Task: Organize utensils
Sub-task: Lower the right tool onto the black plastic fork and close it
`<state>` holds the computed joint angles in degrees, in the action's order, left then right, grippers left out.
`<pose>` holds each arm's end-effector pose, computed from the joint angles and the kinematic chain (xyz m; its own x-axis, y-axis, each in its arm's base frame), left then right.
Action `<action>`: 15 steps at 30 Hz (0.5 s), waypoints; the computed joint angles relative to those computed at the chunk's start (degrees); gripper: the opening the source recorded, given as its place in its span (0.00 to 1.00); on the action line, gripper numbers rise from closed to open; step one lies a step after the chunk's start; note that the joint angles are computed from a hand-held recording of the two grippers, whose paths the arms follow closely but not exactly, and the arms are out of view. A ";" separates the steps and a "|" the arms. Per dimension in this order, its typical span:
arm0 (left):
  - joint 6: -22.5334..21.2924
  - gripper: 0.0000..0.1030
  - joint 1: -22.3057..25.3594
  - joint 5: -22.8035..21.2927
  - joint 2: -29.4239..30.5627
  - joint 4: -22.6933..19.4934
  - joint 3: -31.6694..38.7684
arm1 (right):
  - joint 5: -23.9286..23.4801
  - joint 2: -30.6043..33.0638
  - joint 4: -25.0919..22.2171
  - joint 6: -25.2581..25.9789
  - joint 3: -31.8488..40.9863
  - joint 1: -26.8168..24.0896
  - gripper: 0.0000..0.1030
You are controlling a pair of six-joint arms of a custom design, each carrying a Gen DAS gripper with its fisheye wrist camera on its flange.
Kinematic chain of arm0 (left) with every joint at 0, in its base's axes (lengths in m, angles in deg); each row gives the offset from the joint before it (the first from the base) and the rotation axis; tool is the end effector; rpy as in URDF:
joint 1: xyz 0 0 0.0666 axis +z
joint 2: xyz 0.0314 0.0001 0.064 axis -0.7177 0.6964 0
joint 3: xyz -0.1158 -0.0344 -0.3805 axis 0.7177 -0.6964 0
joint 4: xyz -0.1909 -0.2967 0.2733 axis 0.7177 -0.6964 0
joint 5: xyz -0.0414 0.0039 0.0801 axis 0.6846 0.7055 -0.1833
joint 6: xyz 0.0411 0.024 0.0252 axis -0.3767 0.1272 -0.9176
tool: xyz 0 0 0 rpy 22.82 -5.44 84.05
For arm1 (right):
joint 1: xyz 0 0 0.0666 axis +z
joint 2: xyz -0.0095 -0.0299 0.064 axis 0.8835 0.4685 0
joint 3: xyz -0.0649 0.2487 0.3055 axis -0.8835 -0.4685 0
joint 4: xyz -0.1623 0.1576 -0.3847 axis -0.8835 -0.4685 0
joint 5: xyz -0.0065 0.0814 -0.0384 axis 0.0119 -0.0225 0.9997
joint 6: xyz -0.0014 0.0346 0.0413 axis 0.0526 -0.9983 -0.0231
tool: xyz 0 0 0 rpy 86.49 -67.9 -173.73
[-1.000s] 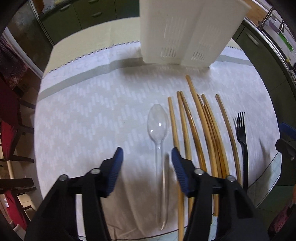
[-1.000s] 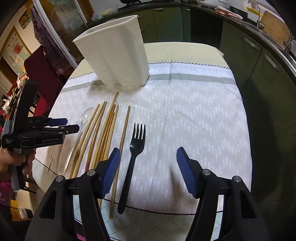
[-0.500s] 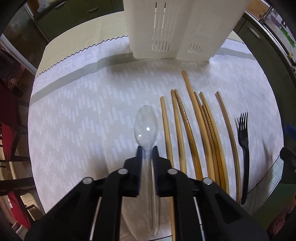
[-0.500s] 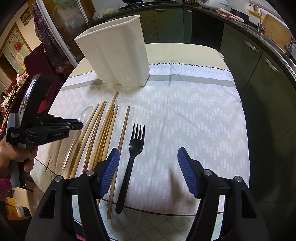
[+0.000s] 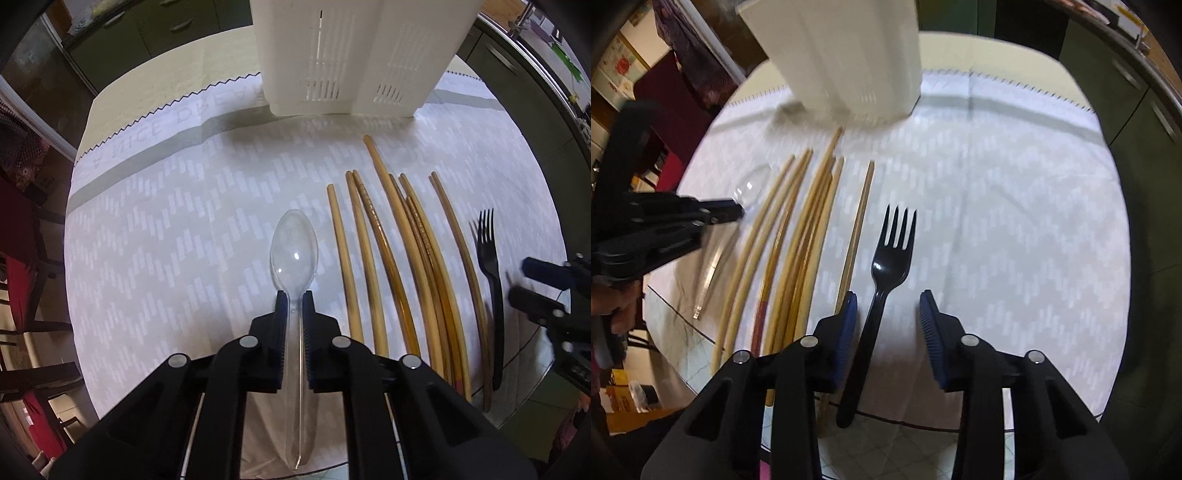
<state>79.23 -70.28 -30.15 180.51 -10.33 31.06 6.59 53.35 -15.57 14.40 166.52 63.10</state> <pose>0.5353 -0.2374 0.3430 -0.9438 -0.2388 -0.2283 -0.2497 0.9681 0.0199 0.5672 0.0210 0.3600 -0.7625 -0.5862 -0.2738 -0.6398 0.7459 0.1848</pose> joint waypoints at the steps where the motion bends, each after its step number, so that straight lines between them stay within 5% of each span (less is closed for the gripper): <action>1: -0.17 0.08 -0.12 -0.08 -0.21 0.12 -0.14 | 0.89 0.35 -0.24 -0.40 0.05 0.42 0.32; 8: -1.12 0.08 -0.63 -0.82 -1.64 0.95 -1.19 | 6.29 -0.07 2.01 -2.80 -1.72 3.04 0.15; 15: -2.16 0.08 -0.45 0.13 -2.62 2.60 -2.44 | 10.19 -0.36 3.44 -6.01 -2.35 5.63 0.10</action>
